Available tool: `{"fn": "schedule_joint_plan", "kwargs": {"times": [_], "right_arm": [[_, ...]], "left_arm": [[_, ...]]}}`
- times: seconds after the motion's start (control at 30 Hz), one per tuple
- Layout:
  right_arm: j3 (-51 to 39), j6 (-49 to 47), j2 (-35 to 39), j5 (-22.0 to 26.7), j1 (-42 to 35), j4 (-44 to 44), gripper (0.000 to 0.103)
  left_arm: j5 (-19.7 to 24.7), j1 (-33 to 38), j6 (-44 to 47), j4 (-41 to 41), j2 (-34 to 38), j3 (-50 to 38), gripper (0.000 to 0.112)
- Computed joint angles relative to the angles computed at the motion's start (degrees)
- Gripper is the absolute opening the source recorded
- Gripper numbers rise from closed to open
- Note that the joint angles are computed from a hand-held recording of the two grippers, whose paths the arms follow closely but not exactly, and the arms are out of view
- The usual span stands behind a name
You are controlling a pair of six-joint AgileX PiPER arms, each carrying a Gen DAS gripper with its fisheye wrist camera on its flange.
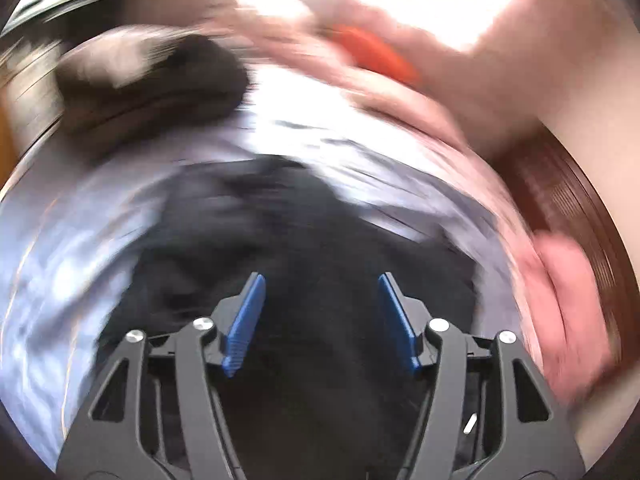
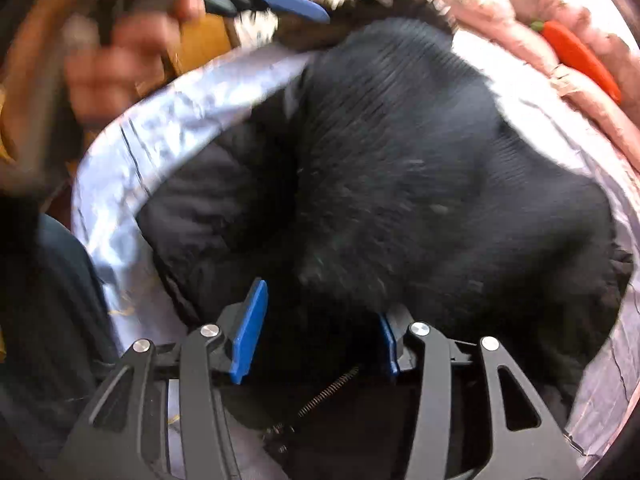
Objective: Fold large clothes
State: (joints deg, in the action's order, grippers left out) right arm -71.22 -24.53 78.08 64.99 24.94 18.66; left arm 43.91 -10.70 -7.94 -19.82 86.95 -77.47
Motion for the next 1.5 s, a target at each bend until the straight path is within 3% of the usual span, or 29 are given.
{"fn": "schedule_joint_plan", "kwargs": {"times": [0.1, 0.17, 0.23, 0.3, 0.37, 0.43, 0.5, 0.6, 0.63, 0.67, 0.73, 0.83, 0.87, 0.9, 0.93, 0.97, 1.1, 1.13, 1.2, 1.23, 1.27, 1.3, 1.37, 1.5], "right_arm": [[-2.27, -5.51, -1.05, -2.88, -14.51, 11.44, 0.063], [-2.92, -1.42, 0.62, -7.04, -19.28, 16.44, 0.069], [-4.61, 1.65, 5.51, -6.55, -21.08, 18.69, 0.069], [-6.25, 7.25, 11.16, -7.60, -17.81, 13.02, 0.068], [-4.86, 12.52, 14.66, -12.18, -13.04, 1.56, 0.051], [-3.03, 17.55, 17.63, -15.21, -11.25, -5.29, 0.053], [-1.74, 17.47, 20.14, -16.09, -13.50, -3.00, 0.054], [-3.77, 21.70, 19.93, -12.87, -13.09, -6.57, 0.054], [-4.52, 24.30, 19.50, -11.54, -12.08, -9.98, 0.056], [-5.33, 27.12, 19.23, -9.67, -11.02, -13.56, 0.066], [-6.38, 30.00, 18.17, -5.71, -10.03, -16.94, 0.067], [-5.38, 24.96, 15.60, -3.75, -14.85, -5.87, 0.069], [-5.91, 23.90, 15.71, -1.18, -17.18, -0.15, 0.072], [-6.20, 22.93, 16.13, 1.63, -19.89, 5.58, 0.075], [-5.03, 20.78, 16.27, 2.82, -22.17, 10.86, 0.078], [-3.76, 18.86, 16.46, 4.11, -24.16, 16.32, 0.078], [-0.53, 14.05, 18.39, 4.26, -25.65, 27.99, 0.077], [-1.16, 15.61, 18.56, 3.74, -23.94, 27.86, 0.074], [-0.43, 15.01, 19.34, 1.98, -22.48, 28.42, 0.038], [0.85, 14.72, 18.74, 1.59, -22.72, 28.54, 0.013], [1.56, 15.41, 18.76, 0.23, -22.33, 28.77, 0.011], [2.40, 14.69, 18.48, -0.85, -22.55, 30.23, 0.010], [4.53, 12.77, 16.71, -2.52, -23.05, 33.06, 0.010], [5.30, 2.90, 9.57, -4.46, -31.21, 46.77, 0.009]], "left_arm": [[3.47, -3.60, -3.30, 4.26, 4.83, -2.40, 0.023], [6.53, -3.76, -4.90, 5.97, 8.37, -2.77, 0.017], [6.40, -3.78, -4.76, 8.69, 10.35, -0.77, 0.013], [7.79, -4.11, -6.71, 12.65, 13.97, -0.11, 0.012], [7.65, -2.06, -4.13, 9.72, 16.61, 1.20, 0.011], [7.52, -1.23, -2.72, 8.58, 17.97, 1.06, 0.010], [7.40, -1.81, -3.24, 9.10, 18.40, 1.14, 0.010], [8.14, -0.99, -3.18, 9.09, 15.96, 2.21, 0.008], [8.91, -0.59, -3.45, 9.33, 15.21, 2.26, 0.007], [9.47, -0.13, -3.42, 9.26, 14.68, 2.49, 0.006], [10.54, 1.58, -2.35, 6.82, 13.09, 4.53, 0.006], [10.08, 2.56, -0.28, 3.15, 8.01, 7.49, 0.007], [9.47, 2.69, 1.28, 1.41, 6.25, 8.47, 0.021], [9.00, 3.37, 4.12, -1.98, 4.19, 9.94, 0.047], [8.94, 4.10, 8.02, -7.66, 2.30, 10.78, 0.058], [8.99, 4.32, 10.43, -11.05, 1.14, 11.61, 0.064], [10.53, 4.30, 21.55, -26.65, 3.42, 11.27, 0.066], [11.27, 4.02, 22.03, -28.89, 5.57, 10.33, 0.066], [12.76, 3.48, 19.27, -26.50, 9.01, 8.78, 0.061], [12.38, 2.08, 15.41, -22.80, 10.67, 8.79, 0.049], [11.90, 1.06, 12.99, -20.93, 12.52, 8.18, 0.020], [11.26, 0.87, 12.42, -20.67, 13.86, 8.54, 0.010], [10.33, 3.07, 15.88, -25.82, 14.01, 10.11, 0.009], [8.67, 9.73, 36.96, -47.64, 5.49, 14.95, 0.009]]}}
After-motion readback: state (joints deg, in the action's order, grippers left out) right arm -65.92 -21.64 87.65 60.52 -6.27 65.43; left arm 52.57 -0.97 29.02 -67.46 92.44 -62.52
